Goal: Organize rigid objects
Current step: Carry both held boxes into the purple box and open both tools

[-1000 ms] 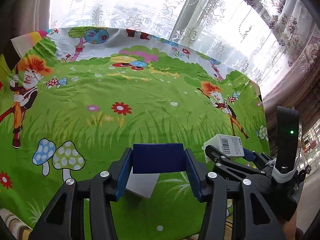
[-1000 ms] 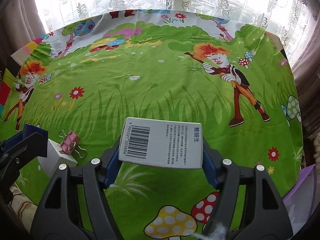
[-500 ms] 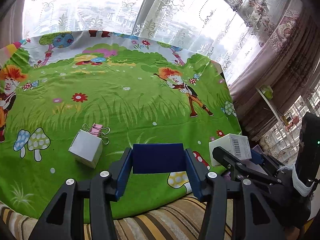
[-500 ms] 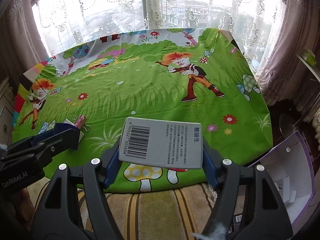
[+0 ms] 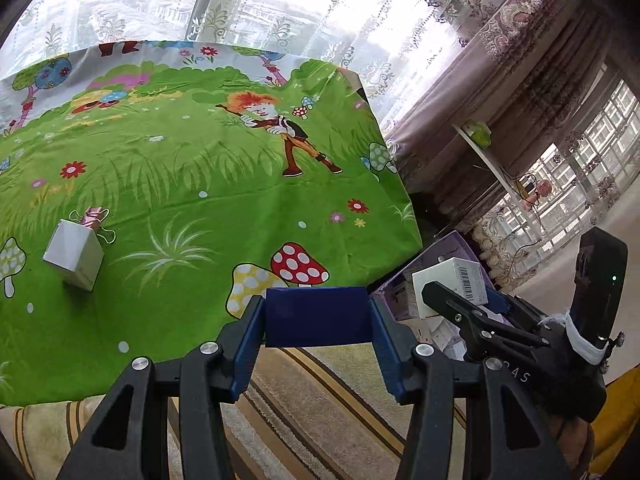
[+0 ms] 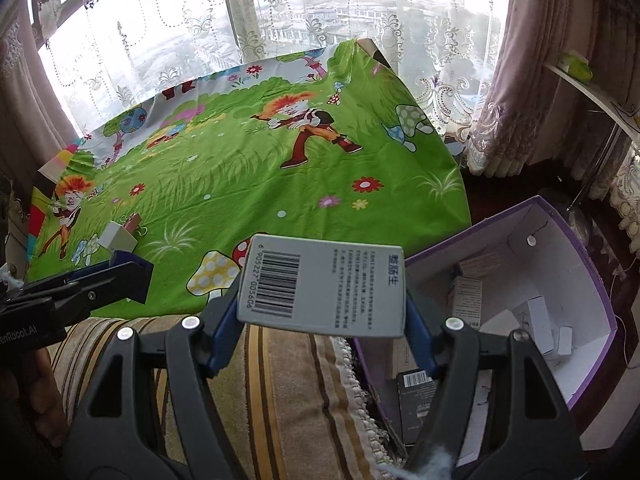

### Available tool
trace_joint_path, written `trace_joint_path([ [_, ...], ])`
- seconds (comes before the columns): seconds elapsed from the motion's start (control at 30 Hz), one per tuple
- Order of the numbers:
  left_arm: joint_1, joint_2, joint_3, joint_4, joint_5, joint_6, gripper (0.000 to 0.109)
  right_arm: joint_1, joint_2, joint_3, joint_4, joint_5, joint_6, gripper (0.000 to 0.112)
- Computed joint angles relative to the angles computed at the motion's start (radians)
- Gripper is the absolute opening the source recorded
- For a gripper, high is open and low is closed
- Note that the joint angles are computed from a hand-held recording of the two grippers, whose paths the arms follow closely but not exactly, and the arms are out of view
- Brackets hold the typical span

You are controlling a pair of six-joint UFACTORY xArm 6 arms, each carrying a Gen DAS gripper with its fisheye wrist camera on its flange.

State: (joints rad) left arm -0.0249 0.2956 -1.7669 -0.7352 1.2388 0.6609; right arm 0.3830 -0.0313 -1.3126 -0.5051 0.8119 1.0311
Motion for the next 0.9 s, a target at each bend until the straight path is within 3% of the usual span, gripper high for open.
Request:
trace_joint_path([
  [0.53,-0.053,-0.074,0.072,-0.026,0.182,0.071,0.052,-0.060,-0.258,0.263,-0.009,0.082,0.059,0.073],
  [0.77,-0.087,-0.128,0.128,-0.029,0.226,0.122,0.052,-0.088,-0.313,0.309,-0.018,0.098,0.078,0.073],
  [0.9,-0.094,-0.124,0.116,-0.058,0.303,0.158,0.056,-0.095,-0.330,0.316,-0.032,0.110,0.091,0.074],
])
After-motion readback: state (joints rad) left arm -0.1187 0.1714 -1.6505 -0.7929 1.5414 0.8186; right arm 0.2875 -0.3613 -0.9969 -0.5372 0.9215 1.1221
